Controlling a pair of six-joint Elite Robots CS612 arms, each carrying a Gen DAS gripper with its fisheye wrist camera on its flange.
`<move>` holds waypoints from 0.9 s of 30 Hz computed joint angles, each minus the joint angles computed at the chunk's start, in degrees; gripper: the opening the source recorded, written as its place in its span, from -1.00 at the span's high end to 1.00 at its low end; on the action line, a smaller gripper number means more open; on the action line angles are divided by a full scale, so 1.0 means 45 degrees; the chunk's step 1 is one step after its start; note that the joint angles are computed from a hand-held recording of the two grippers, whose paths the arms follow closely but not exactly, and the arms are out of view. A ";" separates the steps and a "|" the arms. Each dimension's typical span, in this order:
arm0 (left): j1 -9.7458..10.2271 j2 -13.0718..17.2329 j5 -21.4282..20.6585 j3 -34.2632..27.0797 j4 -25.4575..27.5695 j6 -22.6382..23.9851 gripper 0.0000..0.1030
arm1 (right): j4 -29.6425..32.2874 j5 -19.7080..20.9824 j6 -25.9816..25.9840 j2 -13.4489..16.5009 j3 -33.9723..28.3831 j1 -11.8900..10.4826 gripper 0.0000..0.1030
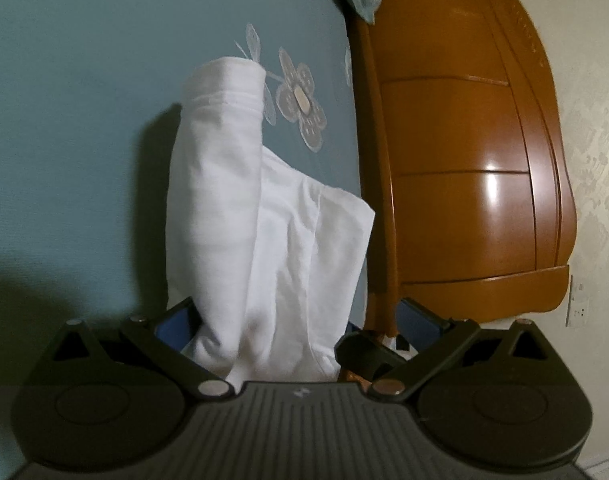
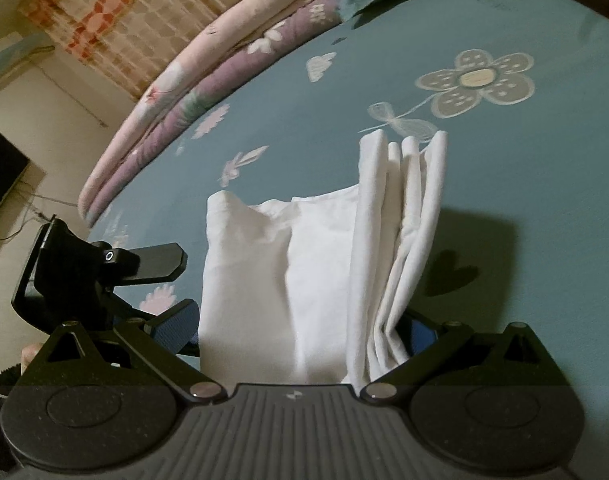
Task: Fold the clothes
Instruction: 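Lift the held shirt end with the left gripper and fold it over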
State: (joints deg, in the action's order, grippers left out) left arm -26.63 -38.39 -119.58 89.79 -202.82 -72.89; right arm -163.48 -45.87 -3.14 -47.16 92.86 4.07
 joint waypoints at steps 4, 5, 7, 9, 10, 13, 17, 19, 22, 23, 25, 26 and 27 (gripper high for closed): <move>-0.0041 0.0456 -0.0944 -0.1108 0.0859 0.0144 -0.96 | 0.0417 -0.0473 -0.0327 -0.0071 -0.0237 -0.0257 -1.00; -0.0059 0.0556 -0.1108 -0.1366 0.1037 0.0211 -0.96 | 0.0480 -0.0564 -0.0414 -0.0076 -0.0316 -0.0318 -1.00; -0.0082 0.0770 -0.1421 -0.1867 0.1279 0.0192 -0.96 | 0.0590 -0.0704 -0.0521 -0.0072 -0.0484 -0.0437 -1.00; -0.0067 0.1064 -0.1774 -0.2448 0.1371 -0.0005 -0.96 | 0.0651 -0.0756 -0.0564 -0.0028 -0.0700 -0.0584 -1.00; -0.0058 0.1222 -0.1953 -0.2752 0.1403 -0.0108 -0.96 | 0.0689 -0.0799 -0.0617 -0.0010 -0.0803 -0.0648 -1.00; -0.0060 0.1673 -0.2305 -0.3749 0.1901 -0.0042 -0.96 | 0.0861 -0.1098 -0.0837 0.0061 -0.1152 -0.0787 -1.00; -0.0073 0.2264 -0.2694 -0.4988 0.2512 0.0280 -0.96 | 0.1164 -0.1262 -0.1060 0.0273 -0.1662 -0.1018 -1.00; -0.0084 0.2660 -0.2928 -0.5648 0.2565 0.0111 -0.96 | 0.1316 -0.1401 -0.1044 0.0424 -0.1931 -0.1132 -1.00; -0.0130 0.3164 -0.3167 -0.6577 0.2951 0.0018 -0.96 | 0.1569 -0.1709 -0.0938 0.0624 -0.2324 -0.1297 -1.00; -0.0158 0.3272 -0.3189 -0.6812 0.3142 0.0120 -0.96 | 0.1620 -0.1805 -0.0911 0.0672 -0.2420 -0.1343 -1.00; -0.0225 0.3511 -0.3229 -0.7301 0.3408 0.0334 -0.96 | 0.1650 -0.2039 -0.0902 0.0742 -0.2569 -0.1428 -1.00; -0.0255 0.3661 -0.3262 -0.7574 0.3447 0.0303 -0.96 | 0.1664 -0.2156 -0.0898 0.0778 -0.2645 -0.1470 -1.00; -0.0280 0.3836 -0.3334 -0.7861 0.3454 0.0241 -0.96 | 0.1671 -0.2283 -0.0908 0.0810 -0.2715 -0.1507 -1.00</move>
State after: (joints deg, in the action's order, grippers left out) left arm -27.89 -21.13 -134.58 54.41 -187.27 -71.80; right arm -155.96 -56.15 -7.23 -43.52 80.65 -2.71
